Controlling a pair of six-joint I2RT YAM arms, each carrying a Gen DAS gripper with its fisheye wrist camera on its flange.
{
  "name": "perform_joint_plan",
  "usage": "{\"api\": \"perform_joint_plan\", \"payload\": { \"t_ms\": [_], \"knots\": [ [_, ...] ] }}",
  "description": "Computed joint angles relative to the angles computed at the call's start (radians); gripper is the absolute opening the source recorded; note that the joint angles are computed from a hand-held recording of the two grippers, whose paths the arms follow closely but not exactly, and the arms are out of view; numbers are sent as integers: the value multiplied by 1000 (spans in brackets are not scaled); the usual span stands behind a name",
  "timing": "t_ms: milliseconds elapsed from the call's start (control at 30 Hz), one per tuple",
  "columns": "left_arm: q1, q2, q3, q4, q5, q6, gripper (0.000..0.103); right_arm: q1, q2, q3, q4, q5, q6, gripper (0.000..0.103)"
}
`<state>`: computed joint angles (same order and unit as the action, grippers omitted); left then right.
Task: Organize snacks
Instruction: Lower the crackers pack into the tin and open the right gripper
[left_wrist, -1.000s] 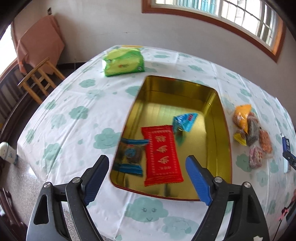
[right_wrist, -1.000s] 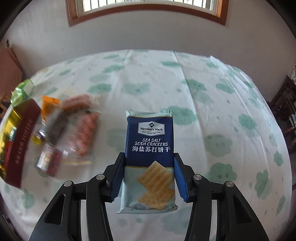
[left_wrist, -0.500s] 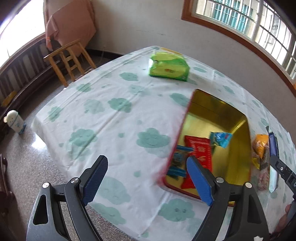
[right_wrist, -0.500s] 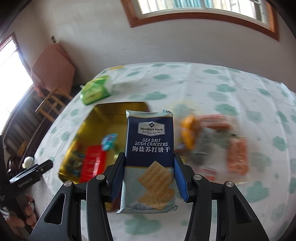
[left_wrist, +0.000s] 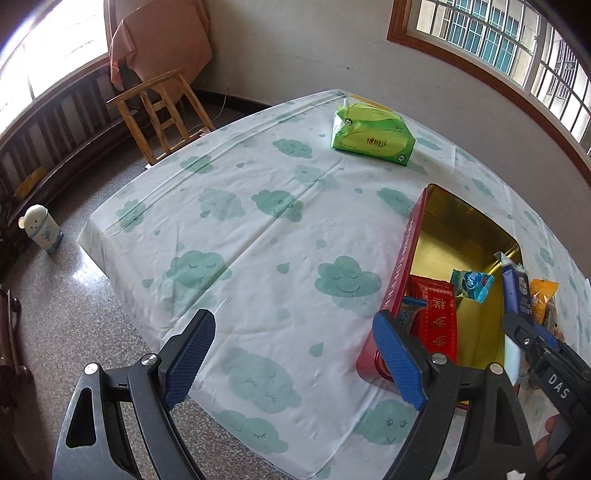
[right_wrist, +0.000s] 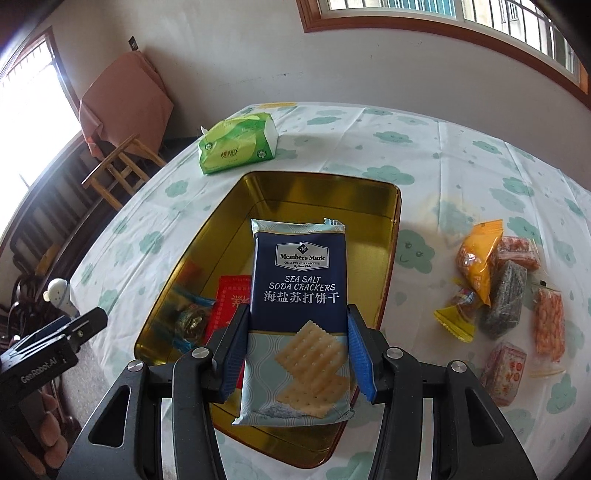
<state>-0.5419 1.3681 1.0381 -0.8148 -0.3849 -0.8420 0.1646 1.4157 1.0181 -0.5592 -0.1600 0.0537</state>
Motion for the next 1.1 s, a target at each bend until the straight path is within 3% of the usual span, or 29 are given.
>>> {"api": "perform_joint_plan", "payload": {
  "t_ms": [333,700,900,1100],
  "knots": [
    [12,-20,-14,-7,2,0,85,55,19,-16,14,68,-4,51],
    [-5,3,6,-15,6,0,85,49,18,-21,22,50,-15,51],
    [-40,21,27,-22,-8,-3,85,-14,-50,-50,11,-24,-61,51],
    [-105,55,73,-10,-20,11,85,-183,-140,-78,1,-44,-166,52]
  ]
}}
